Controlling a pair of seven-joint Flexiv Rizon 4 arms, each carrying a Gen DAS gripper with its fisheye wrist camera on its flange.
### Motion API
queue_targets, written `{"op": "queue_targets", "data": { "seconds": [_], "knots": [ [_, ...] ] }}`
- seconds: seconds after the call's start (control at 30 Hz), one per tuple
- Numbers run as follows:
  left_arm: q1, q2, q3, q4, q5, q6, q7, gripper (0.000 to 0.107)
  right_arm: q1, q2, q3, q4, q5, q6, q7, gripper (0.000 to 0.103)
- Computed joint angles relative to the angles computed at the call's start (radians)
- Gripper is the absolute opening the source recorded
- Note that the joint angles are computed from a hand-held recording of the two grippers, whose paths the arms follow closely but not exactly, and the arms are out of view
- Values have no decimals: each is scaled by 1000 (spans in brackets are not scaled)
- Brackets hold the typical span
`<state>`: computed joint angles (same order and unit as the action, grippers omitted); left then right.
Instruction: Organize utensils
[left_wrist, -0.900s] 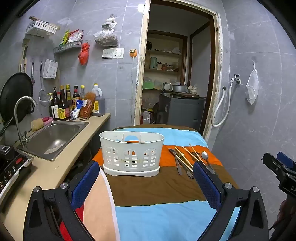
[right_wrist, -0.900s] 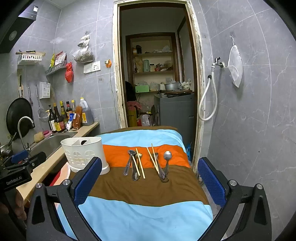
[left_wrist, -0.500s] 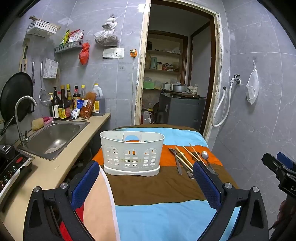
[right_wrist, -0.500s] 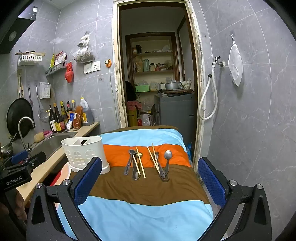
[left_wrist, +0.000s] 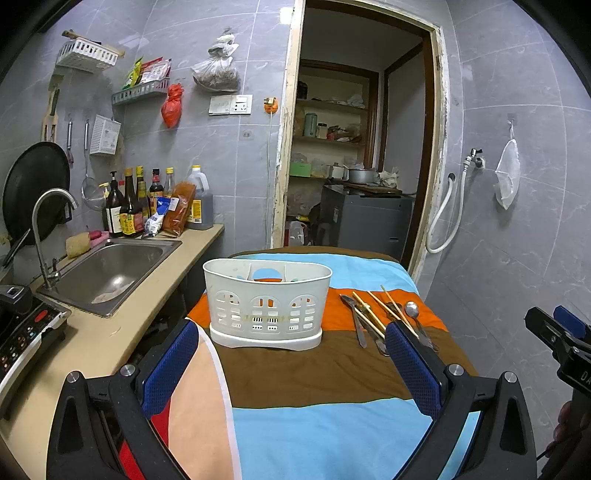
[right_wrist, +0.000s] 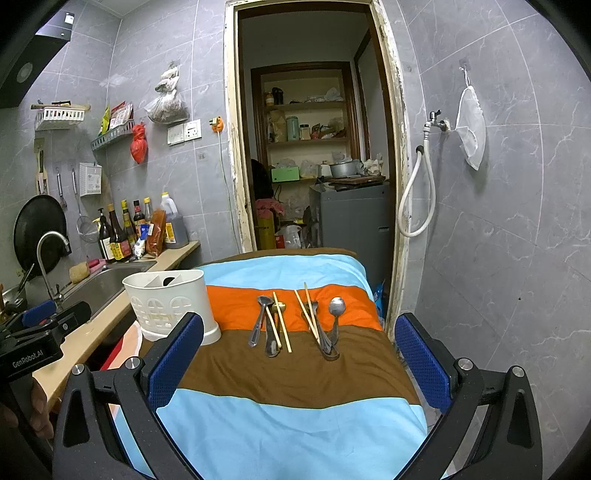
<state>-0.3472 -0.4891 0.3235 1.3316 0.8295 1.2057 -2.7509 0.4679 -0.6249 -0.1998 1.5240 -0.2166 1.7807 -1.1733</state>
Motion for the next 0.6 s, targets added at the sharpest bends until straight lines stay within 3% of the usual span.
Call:
{"op": "queue_targets", "data": {
  "seconds": [0.6],
  "knots": [
    [4,15,-6,21,16,3,-10,102,0,4,1,2,-2,-4,3,102]
  ]
}}
